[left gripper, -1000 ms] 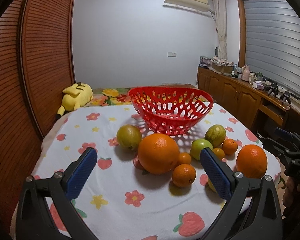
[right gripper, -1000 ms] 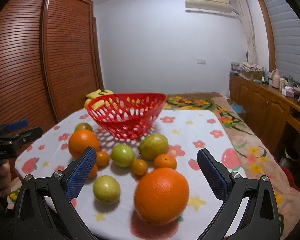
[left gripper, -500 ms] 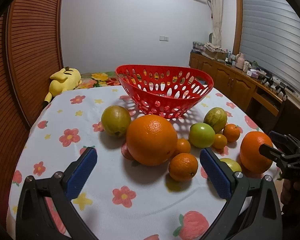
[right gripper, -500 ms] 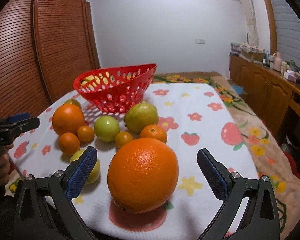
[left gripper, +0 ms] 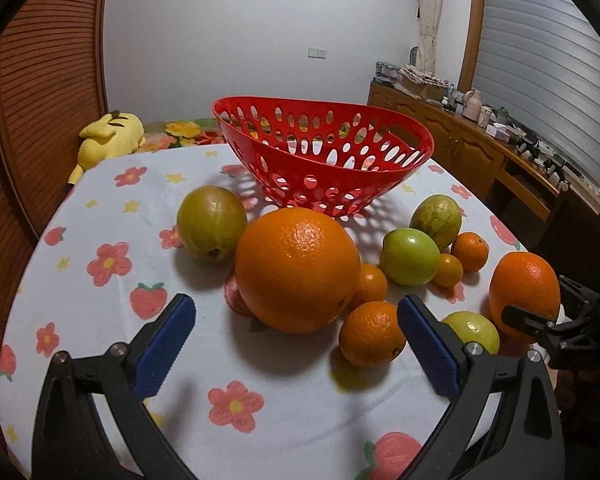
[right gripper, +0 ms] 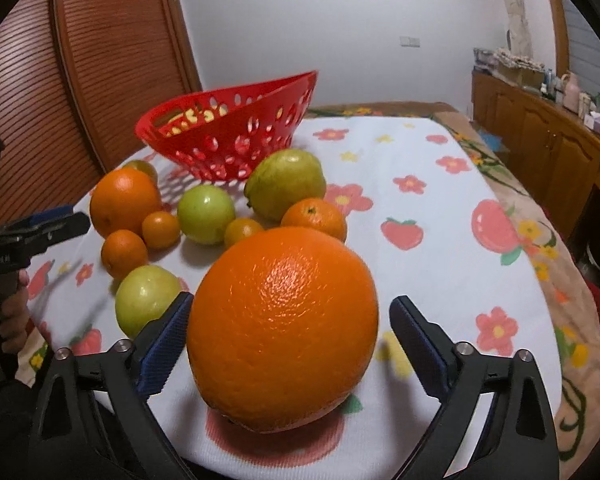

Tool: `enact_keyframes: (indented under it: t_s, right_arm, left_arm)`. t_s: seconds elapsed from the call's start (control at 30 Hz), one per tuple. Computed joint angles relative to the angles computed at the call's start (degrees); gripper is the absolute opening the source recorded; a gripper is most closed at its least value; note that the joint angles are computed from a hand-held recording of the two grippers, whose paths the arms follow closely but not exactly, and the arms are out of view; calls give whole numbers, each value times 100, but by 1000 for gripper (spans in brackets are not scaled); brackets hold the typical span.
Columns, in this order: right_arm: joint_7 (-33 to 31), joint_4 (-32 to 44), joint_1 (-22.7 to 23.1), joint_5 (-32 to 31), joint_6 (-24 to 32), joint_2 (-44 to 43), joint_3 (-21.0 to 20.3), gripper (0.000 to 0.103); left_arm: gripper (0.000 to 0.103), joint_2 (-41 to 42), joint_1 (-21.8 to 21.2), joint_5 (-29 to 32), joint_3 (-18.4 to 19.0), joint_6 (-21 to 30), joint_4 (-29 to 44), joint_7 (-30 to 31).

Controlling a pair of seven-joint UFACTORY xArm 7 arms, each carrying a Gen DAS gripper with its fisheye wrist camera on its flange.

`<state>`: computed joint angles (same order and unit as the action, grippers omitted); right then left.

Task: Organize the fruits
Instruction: 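Close the right gripper on the large orange while the left gripper grasps another orange, then lift both held oranges and carry them over the red basket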

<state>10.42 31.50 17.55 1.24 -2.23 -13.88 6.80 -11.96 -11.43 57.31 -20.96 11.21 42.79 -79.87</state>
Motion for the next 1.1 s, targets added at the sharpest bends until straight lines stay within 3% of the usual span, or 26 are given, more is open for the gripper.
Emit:
enact_keyframes:
  t_s: [0.1,0.27,0.37,0.63,0.83,1.0,1.1]
  right_arm:
    - [-226,48,303,107,38,64,-266,85]
    - [-231,31,208,148,-49,67,-159,85]
    - [-414,69,439,257,-29,96,-386,85]
    - [-897,217,802,532,-97,177,-741,84]
    - [-1009,269,689,559,-139,241,-613,84]
    - [-1213,318,904,706,-119,285,-787,84]
    - [-1279,338,879,741,-103,275,-756,84]
  left_arm:
    - [100,77,-5,-51,59,-35,50,88]
    - [100,273,-110,-503,258,-173,116,540]
    - [100,387,-171,-718,330,-183,175,779]
    - [100,745,-442,-2109,724,-601,250,2059]
    - [98,858,-486,-2528,774,-667,328,2419]
    - [97,1014,-622,-2978,879,-623,432,2867]
    - [90,1084,-747,-3722,969,-745,401,3515]
